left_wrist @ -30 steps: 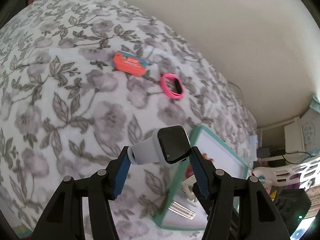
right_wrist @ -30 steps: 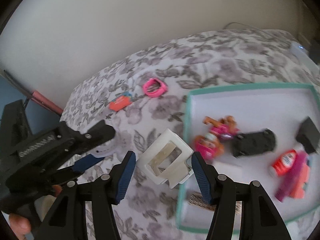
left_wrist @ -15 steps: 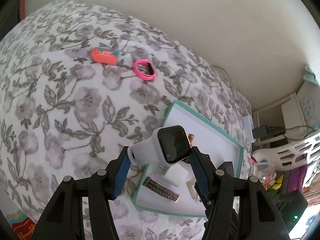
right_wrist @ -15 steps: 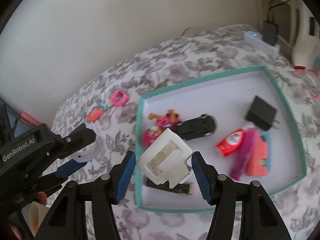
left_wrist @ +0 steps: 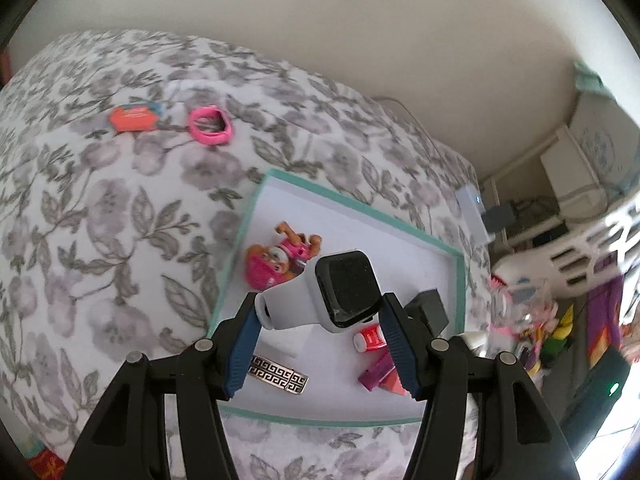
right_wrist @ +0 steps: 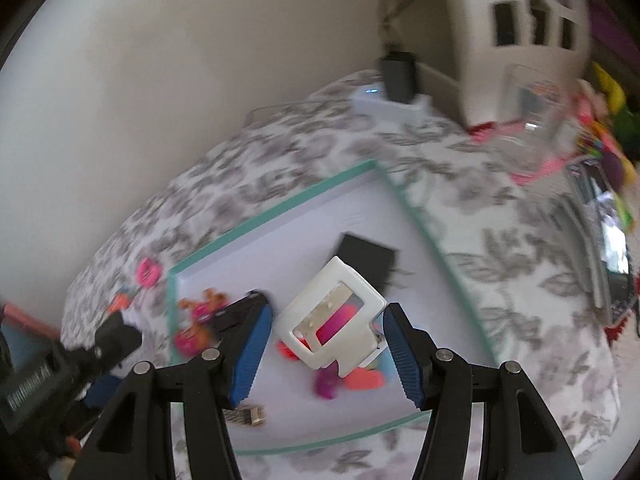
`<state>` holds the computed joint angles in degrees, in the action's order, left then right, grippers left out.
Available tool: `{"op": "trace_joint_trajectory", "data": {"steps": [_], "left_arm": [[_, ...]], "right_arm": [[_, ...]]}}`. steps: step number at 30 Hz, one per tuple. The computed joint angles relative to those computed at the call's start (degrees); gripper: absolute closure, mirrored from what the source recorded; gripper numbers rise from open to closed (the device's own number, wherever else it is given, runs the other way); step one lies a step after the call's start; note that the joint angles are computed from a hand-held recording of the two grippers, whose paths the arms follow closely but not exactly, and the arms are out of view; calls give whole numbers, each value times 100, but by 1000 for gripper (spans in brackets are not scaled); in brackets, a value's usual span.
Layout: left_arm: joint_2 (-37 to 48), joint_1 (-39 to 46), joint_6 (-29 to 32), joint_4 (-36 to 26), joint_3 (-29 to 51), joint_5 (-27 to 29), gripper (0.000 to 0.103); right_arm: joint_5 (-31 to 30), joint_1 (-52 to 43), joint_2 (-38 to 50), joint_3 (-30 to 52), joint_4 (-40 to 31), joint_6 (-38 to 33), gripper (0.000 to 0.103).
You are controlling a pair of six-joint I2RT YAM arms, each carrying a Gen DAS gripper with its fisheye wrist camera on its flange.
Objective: Organize rigid objects
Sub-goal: 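Carry the charger and the smartwatch into the tray with both grippers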
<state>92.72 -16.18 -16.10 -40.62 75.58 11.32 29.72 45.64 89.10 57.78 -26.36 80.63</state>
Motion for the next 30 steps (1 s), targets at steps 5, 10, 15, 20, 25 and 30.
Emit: {"op": "trace_joint_trajectory", "data": {"steps": [5,10,15,20,25,30], "left_arm": [[164,-176,167,231,-248,-142,42],[198,-387,360,410,-427,-422,42],[247,-520,467,503,-535,-488,42],[303,-528,515,514,-539,-484,41],[369,-525,534,483,-520,-479,41],[438,-514,545,457,-490,-486,41]], "right_arm": [[-41,-162,-103,-233,-38,134,42],[-133,-226,72,-160,-111,145,42],[-130,-207,219,-30,-292,190,41],[-109,-213,267,31,-427,239,41],[-140,-240,342,95,-608,327,41],[-176,-253,394,136,-631,291,41]]}}
